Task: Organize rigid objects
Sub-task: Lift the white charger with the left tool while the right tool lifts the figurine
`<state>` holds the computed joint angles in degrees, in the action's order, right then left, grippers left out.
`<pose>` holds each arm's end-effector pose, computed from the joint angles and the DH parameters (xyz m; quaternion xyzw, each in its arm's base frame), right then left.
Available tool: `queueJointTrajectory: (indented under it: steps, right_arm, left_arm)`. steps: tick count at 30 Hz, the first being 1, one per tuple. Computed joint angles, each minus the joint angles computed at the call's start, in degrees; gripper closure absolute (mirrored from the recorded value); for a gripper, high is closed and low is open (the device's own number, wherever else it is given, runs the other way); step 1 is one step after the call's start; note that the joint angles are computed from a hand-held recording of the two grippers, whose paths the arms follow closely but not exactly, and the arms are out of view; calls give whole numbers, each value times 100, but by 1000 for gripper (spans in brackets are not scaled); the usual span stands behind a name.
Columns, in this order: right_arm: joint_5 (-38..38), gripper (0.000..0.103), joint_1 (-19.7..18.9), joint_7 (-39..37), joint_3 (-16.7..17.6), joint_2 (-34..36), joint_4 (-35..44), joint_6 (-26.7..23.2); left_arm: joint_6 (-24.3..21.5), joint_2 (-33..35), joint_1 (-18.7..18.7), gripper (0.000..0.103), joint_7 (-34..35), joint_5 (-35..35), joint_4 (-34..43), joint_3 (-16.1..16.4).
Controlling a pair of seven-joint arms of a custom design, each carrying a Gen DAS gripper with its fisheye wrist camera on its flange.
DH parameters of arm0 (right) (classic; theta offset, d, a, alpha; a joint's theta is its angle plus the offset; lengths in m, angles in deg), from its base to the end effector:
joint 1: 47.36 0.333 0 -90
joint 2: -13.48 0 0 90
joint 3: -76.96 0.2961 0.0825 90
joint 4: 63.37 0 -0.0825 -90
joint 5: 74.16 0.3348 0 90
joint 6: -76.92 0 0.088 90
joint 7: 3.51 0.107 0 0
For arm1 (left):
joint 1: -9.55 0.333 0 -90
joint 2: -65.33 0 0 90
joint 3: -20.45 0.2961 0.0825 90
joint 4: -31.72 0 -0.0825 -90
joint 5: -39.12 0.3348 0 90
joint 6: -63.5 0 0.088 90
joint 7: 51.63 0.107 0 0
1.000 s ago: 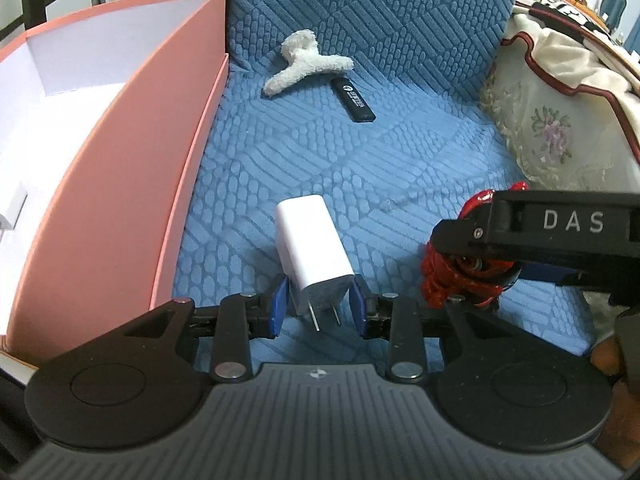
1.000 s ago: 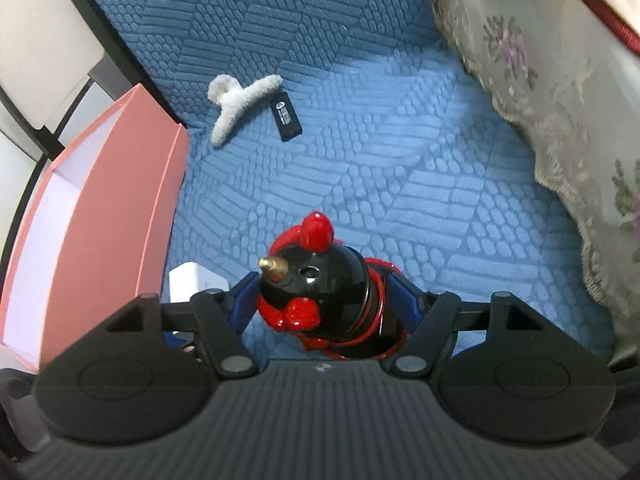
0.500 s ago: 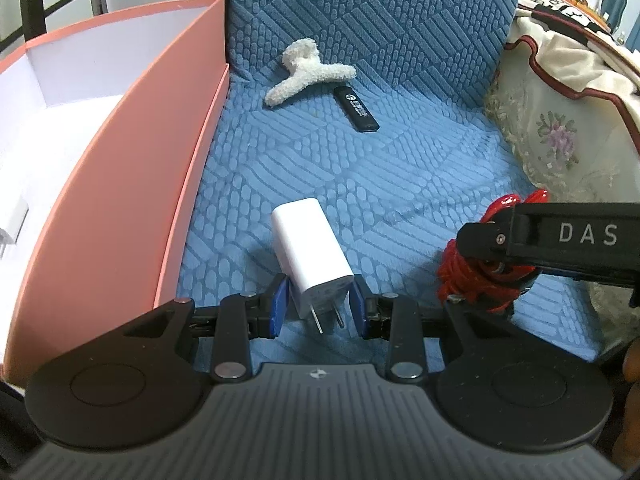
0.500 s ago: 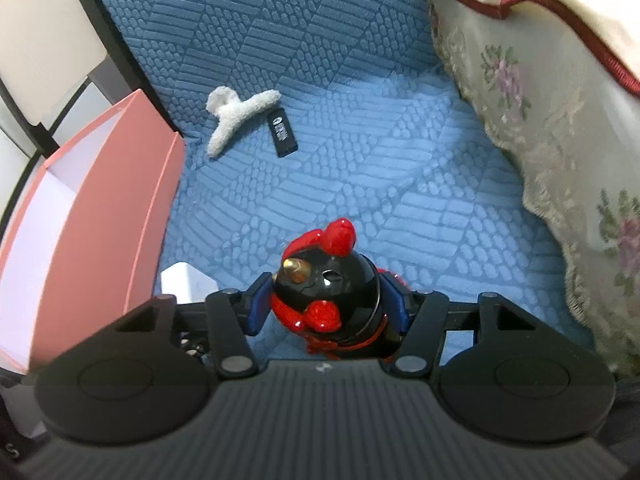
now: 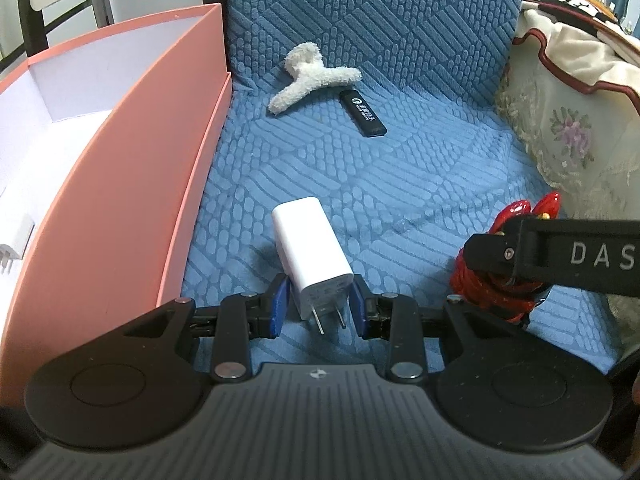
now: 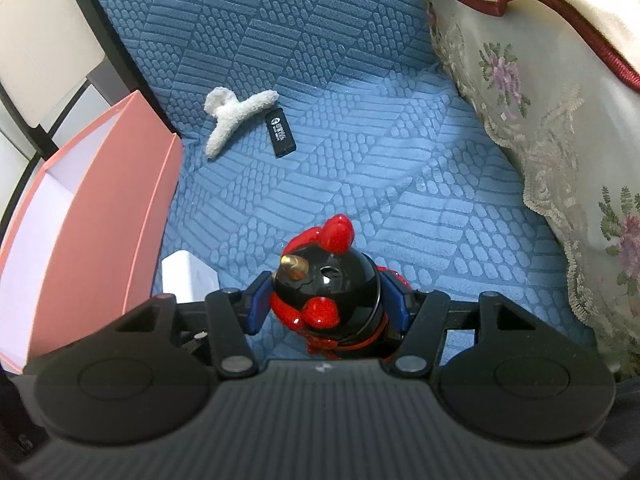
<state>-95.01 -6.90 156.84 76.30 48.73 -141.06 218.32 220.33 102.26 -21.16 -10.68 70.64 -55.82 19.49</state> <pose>0.5414 0.4547 0.4204 -0.5689 0.7722 -0.1026 0.2636 0.5822 -0.3800 0.3509 -0.6231 0.7149 -0.2545 0.1892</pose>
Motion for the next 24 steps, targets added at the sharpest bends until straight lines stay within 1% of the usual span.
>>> queueJointTrajectory:
  steps: [3, 5, 6, 7, 9, 13, 14, 17, 20, 24]
  right_arm:
    - [49, 40, -14, -34, 20, 35, 30, -41]
    - [51, 39, 5, -72, 14, 92, 128, -162]
    - [32, 36, 25, -82, -1, 119, 180, -237]
    - [102, 35, 1, -139, 37, 180, 280, -367]
    - [232, 30, -39, -112, 74, 216, 284, -380]
    - [153, 30, 19, -19, 3, 201, 213, -294]
    - [98, 33, 45, 14, -26, 182, 170, -258]
    - [-358, 34, 267, 191, -237, 186, 123, -244]
    - [-732, 35, 370, 491, -364, 158, -55, 9]
    - [-728, 36, 268, 507, -259, 122, -58, 11]
  left_arm:
    - [160, -29, 75, 65, -52, -101, -90, -34]
    - [232, -28, 136, 66, -15, -200, -114, -76]
    - [259, -24, 158, 66, 10, -246, -116, -88]
    - [300, -25, 172, 66, 5, -290, -129, -85]
    - [373, -20, 201, 66, 18, -377, -147, -87]
    - [477, -31, 159, 67, -11, -431, -171, 3]
    - [496, -39, 129, 67, -29, -403, -176, 47]
    - [567, -67, 126, 68, -5, -374, -205, 67]
    - [667, -118, 146, 69, 10, -407, -285, 68]
    - [814, -223, 180, 70, 9, -469, -453, 67]
